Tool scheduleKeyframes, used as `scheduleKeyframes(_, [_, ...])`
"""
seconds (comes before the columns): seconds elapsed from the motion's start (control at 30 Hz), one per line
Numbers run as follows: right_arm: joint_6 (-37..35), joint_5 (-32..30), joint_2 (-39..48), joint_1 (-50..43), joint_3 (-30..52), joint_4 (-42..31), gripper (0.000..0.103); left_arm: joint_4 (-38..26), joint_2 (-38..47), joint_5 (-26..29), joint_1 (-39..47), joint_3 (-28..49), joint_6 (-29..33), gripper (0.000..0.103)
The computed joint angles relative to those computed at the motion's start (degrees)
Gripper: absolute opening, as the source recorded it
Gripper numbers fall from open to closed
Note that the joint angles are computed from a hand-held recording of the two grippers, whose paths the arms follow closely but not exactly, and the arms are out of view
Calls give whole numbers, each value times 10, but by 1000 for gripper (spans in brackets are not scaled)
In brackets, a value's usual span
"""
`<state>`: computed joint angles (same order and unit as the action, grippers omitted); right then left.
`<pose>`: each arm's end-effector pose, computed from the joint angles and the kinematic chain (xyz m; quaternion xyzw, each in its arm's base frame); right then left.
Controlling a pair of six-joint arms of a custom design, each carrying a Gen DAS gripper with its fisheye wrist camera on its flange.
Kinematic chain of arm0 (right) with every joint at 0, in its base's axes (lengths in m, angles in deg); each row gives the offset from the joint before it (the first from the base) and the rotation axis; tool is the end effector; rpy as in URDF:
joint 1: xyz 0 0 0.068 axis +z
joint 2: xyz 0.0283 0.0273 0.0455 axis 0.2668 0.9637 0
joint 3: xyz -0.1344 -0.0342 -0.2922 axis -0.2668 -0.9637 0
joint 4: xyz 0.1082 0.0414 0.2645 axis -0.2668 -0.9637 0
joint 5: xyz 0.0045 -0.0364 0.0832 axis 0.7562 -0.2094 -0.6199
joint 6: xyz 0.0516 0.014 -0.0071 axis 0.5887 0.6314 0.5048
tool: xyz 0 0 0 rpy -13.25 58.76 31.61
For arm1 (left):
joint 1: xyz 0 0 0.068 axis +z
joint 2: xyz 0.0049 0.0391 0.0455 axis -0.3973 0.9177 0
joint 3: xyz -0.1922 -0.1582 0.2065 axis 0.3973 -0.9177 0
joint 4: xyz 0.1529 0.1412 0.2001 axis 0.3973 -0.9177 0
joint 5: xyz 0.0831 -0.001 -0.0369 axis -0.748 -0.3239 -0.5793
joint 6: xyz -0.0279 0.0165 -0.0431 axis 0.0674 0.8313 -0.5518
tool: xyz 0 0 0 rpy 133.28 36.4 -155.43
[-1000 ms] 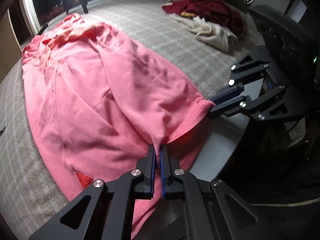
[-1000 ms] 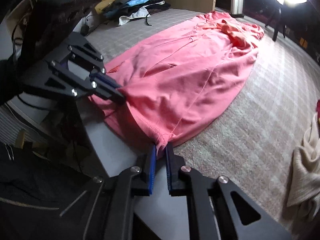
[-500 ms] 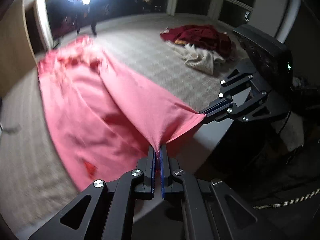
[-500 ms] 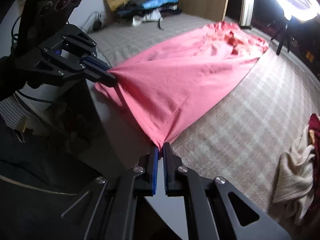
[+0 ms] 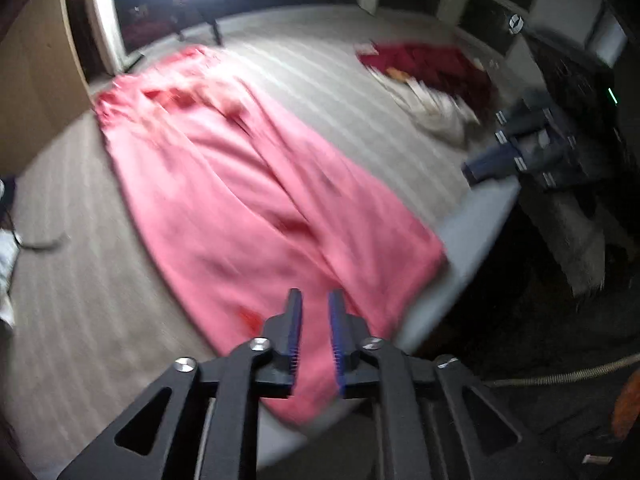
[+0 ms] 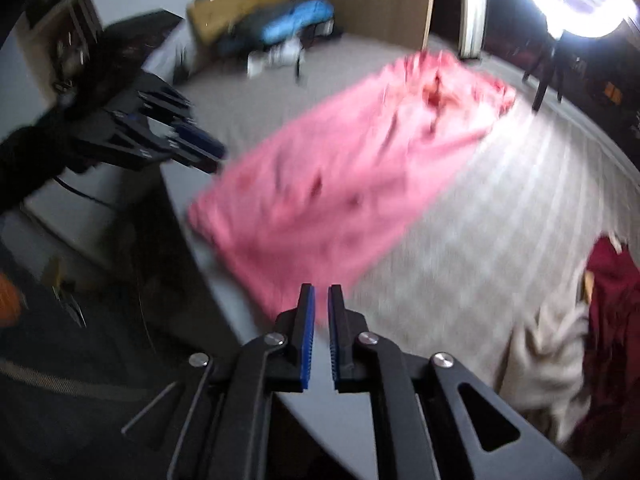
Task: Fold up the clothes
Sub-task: 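Open both grippers, release the folded shirt and pull back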
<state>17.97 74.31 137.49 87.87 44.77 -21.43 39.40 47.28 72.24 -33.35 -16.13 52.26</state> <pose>0.0807 0.2056 0.2102 -0.1009 0.9454 0.1157 0.2876 0.2902 -0.0660 0.2390 0.5104 0.8273 -0.1666 0.1657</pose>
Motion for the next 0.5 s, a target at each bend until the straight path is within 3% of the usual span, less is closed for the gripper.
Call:
scheduleKeyframes(0.07, [-49, -9, 16, -55, -3, 58, 18, 25, 57, -15, -25, 66, -31, 33])
scheduleKeyframes(0.17, [-97, -59, 53, -138, -17, 164, 19, 64, 138, -29, -51, 149, -59, 34])
scheduleKeyframes(0.23, [-103, -95, 88, -164, -23, 201, 19, 51, 228, -30, -68, 250, -92, 34])
scheduleKeyframes(0.37, [-68, -127, 147, -161, -27, 227, 19, 15, 365, -41, -93, 420, -120, 34])
scheduleKeyframes(0.5, [-10, -129, 171, -141, -40, 226, 19, -4, 452, -51, -115, 519, -115, 33])
